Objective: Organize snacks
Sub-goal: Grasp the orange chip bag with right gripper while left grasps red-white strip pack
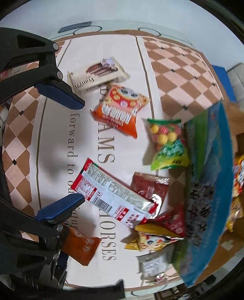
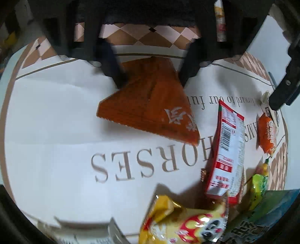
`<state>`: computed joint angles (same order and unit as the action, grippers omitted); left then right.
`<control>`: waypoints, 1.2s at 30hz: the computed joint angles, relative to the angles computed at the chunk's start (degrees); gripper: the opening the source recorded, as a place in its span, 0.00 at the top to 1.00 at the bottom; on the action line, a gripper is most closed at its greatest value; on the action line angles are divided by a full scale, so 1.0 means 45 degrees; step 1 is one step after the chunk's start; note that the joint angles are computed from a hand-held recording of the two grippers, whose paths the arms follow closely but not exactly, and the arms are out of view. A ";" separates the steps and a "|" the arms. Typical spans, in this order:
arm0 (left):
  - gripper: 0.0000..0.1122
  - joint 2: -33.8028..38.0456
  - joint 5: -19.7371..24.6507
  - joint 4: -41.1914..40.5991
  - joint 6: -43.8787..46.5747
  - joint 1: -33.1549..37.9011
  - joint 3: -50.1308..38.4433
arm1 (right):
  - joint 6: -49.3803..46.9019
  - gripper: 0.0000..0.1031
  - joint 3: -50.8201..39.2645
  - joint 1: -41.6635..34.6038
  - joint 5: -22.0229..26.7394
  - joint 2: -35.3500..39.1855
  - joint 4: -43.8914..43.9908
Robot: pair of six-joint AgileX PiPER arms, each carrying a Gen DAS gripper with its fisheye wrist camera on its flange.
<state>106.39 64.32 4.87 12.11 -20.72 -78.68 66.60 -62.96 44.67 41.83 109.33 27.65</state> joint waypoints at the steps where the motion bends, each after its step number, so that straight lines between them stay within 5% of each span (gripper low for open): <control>1: 0.18 0.0101 -0.0043 -0.0168 0.0189 -0.0068 0.0039 | 0.0418 0.44 0.0202 0.0077 -0.0227 -0.0204 -0.0227; 6: 0.18 0.1152 0.0050 -0.1013 0.1128 -0.0573 -0.0334 | 0.1218 0.44 0.1387 -0.0012 -0.0736 -0.1225 -0.0585; 14: 0.19 0.2543 -0.0980 0.0163 0.0988 -0.2333 -0.0872 | 0.0604 0.43 0.2296 -0.0252 -0.0686 -0.1906 -0.0127; 19: 0.52 0.2674 -0.0653 -0.0644 0.0919 -0.2372 -0.0875 | 0.1320 0.43 0.2390 -0.0473 -0.0482 -0.2230 -0.0684; 28: 0.52 0.2426 0.0703 -0.1876 -0.1118 -0.0517 0.0368 | 0.0578 0.47 0.1058 -0.1106 0.0850 -0.1608 -0.1438; 36: 0.50 0.2152 0.0500 -0.2039 0.0201 -0.0198 0.1333 | -0.1237 0.47 0.0318 -0.1372 0.1390 -0.0918 -0.0583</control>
<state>116.07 66.57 -4.30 13.02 -21.61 -72.68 61.03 -61.53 38.50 48.08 105.20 25.03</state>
